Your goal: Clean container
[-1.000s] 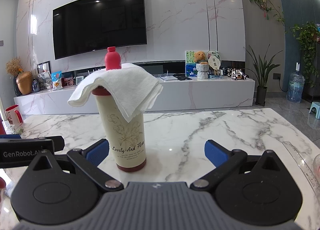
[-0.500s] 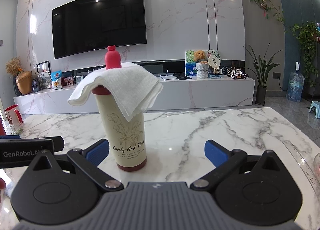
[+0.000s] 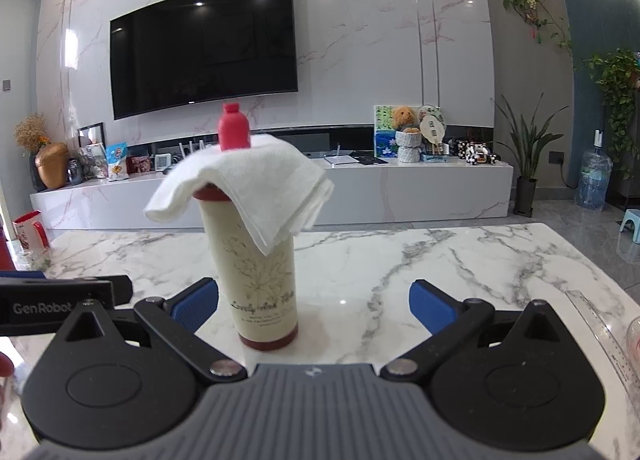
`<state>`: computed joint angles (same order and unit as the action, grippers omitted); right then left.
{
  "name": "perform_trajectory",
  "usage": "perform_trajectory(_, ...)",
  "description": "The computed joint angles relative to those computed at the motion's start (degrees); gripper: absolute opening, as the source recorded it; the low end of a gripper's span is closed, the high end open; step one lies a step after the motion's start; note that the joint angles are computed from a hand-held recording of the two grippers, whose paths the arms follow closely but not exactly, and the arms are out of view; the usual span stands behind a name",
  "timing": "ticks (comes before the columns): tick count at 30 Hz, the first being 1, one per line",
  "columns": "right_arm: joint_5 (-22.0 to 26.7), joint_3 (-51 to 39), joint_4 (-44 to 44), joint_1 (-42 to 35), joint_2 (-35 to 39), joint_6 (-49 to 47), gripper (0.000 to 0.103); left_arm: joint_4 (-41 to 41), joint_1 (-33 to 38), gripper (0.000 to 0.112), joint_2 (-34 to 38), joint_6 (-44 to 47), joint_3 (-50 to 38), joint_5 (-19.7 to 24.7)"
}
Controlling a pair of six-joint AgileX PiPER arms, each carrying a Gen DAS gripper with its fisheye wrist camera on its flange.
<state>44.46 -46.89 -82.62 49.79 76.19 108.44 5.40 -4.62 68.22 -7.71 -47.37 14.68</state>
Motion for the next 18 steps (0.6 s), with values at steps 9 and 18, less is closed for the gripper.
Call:
perform_trajectory(9, 2.62, -1.79, -6.28, 2.69, -2.43, -3.21, 0.102, -6.07, 1.95, 0.098, 2.09, 7.05, -5.31, 4.57)
perform_trajectory(18, -6.93, -10.31, -4.98, -3.66, -0.38, -12.62, 0.075, -8.22, 3.11, 0.098, 4.44, 9.01, -8.11, 6.54)
